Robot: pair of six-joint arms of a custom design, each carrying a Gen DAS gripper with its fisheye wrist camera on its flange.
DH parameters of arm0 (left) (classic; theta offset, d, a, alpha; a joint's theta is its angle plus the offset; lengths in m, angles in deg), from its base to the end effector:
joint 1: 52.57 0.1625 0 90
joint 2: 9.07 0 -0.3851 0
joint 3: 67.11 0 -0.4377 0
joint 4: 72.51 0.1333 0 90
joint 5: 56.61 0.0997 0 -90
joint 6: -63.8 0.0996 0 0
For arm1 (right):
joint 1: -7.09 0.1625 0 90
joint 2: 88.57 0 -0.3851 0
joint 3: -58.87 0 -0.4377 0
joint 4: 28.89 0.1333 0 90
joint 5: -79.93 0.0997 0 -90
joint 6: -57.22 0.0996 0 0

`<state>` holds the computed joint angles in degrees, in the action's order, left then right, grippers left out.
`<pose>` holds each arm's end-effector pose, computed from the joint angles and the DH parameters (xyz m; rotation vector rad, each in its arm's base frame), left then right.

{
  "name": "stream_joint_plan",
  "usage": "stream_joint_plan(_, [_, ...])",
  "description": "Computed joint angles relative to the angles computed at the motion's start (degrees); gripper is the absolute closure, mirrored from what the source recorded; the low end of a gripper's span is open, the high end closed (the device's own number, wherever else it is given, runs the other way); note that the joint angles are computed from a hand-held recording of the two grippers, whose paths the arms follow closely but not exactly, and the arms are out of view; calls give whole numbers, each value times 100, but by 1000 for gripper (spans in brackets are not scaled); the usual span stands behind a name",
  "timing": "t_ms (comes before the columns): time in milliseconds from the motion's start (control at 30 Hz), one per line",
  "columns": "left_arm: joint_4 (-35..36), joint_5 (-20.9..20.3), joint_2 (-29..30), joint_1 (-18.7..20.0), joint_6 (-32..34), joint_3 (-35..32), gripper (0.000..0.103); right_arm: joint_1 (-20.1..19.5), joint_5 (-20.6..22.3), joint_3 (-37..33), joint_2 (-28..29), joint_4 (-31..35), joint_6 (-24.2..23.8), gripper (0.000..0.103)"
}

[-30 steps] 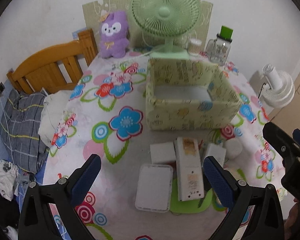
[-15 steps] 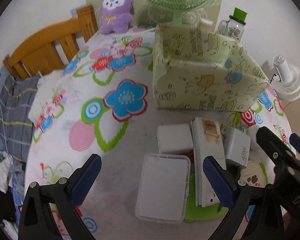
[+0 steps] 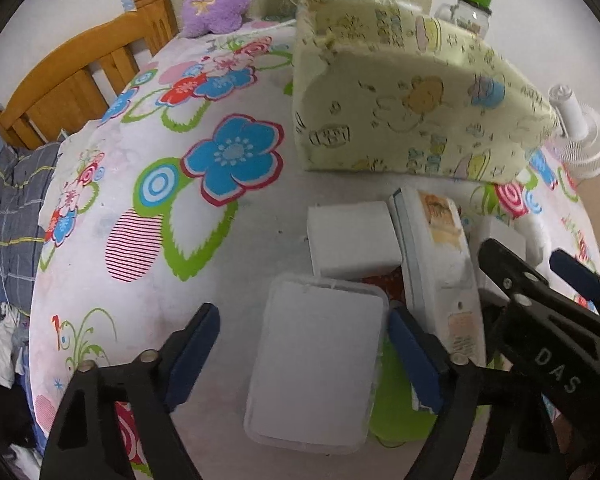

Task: Organize rigid objects
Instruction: 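Move both tools down toward the small items beside the fabric basket, then grasp the white charger with the right tool while the left tool grasps the clear plastic box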

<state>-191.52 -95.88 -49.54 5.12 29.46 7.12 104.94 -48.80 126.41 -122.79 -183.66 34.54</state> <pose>-0.2236 -0.7472 0.0981 0.0045 2.3078 -0.5210 0.1809 -0.7925 0.1244 0.3948 -2.3311 0.5502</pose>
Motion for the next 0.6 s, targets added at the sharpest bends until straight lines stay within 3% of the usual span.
stream_joint_plan(133, [-50,-179,20,60,-30,-25,26,-2,-120,-98,122,39,-66,24])
stream_joint_plan(200, [15,-251,51,87,-34,-91,34,8,-195,-154,198,-50,-147,26])
stream_joint_plan(267, [-43,-179,88,73,122,-106,41,1,-133,-207,222,96,-94,35])
stream_joint_plan(300, [-54,-176,97,72,165,-113,41,-16,-22,-218,207,235,27,40])
stream_joint_plan(600, [-32,-12,117,-1,222,-153,42,5,-65,-384,262,471,335,47])
